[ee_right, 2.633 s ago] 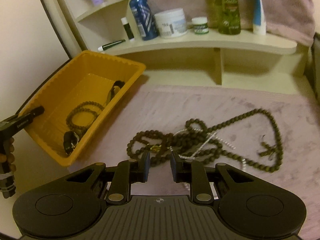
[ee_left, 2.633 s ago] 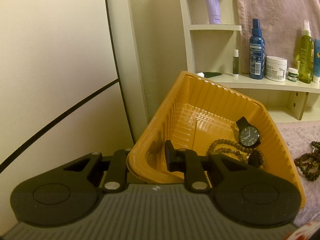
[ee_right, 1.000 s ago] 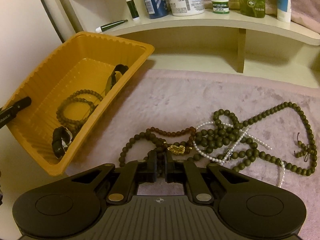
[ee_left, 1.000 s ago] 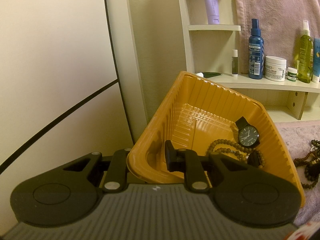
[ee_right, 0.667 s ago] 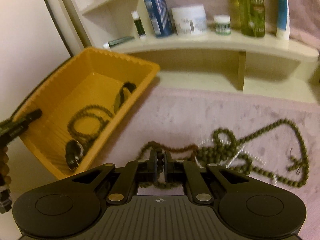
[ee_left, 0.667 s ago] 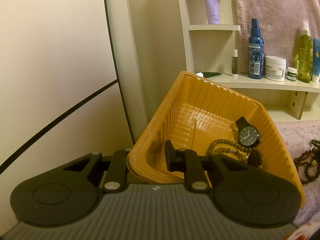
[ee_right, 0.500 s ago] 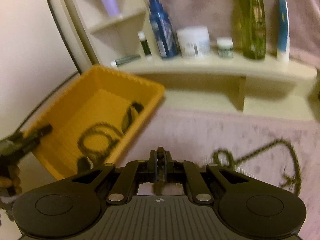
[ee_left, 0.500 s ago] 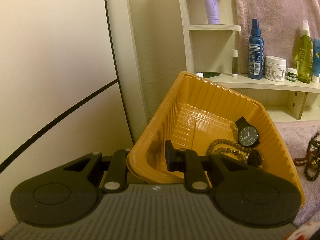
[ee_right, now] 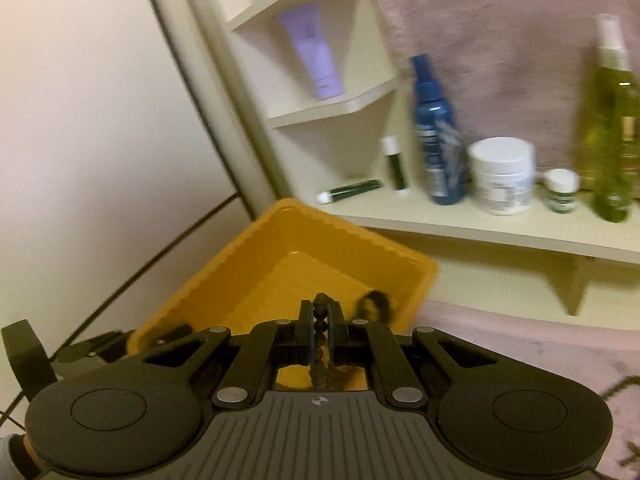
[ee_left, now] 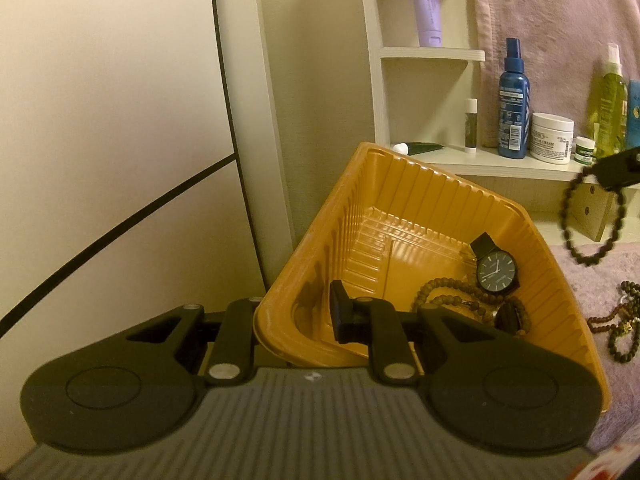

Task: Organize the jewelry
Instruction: 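Carry the brown bead strand into the orange tray and open the right tool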

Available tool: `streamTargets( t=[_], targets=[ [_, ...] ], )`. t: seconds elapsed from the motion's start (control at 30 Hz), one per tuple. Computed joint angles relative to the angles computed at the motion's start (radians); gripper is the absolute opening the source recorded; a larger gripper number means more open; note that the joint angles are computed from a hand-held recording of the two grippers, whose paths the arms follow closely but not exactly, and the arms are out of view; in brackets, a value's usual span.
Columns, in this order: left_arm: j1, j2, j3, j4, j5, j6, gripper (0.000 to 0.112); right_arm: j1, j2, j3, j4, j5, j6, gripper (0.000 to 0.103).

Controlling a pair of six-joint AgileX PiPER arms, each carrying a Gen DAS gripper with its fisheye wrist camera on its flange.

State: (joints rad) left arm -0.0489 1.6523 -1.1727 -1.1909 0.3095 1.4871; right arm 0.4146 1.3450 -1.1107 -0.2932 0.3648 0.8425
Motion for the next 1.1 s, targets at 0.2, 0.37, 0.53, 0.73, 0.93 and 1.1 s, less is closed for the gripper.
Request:
streamTargets(
  t=[0.2,0.37,0.53,0.73,0.93,1.1],
  targets=[
    [0.002,0.002,-0.001,-0.016,0.004,0.019,0.018,0.003,0.104,-0.065,0.168,-0.042,-0.160,0.006],
    [0.003,0.000,0.001,-0.013,0.005,0.016,0.018,0.015,0.161,-0.097,0.220,-0.053,-0.216,0.006],
    [0.004,-0.001,0.001,-0.013,0.007,0.017,0.018,0.029,0.208,-0.110,0.213,-0.064,-0.211,0.007],
    [0.004,-0.003,0.007,-0.031,0.003,0.037,0.018,0.059,0.253,-0.131,0.104,-0.053,-0.130,0.007],
    [0.005,-0.005,0.006,-0.017,0.006,0.025,0.018,0.080,0.266,-0.151,0.038,-0.054,-0.076,0.029],
    [0.005,-0.004,0.007,-0.017,0.006,0.025,0.018,0.097,0.215,-0.112,-0.152,-0.063,0.106,0.051]
  ],
)
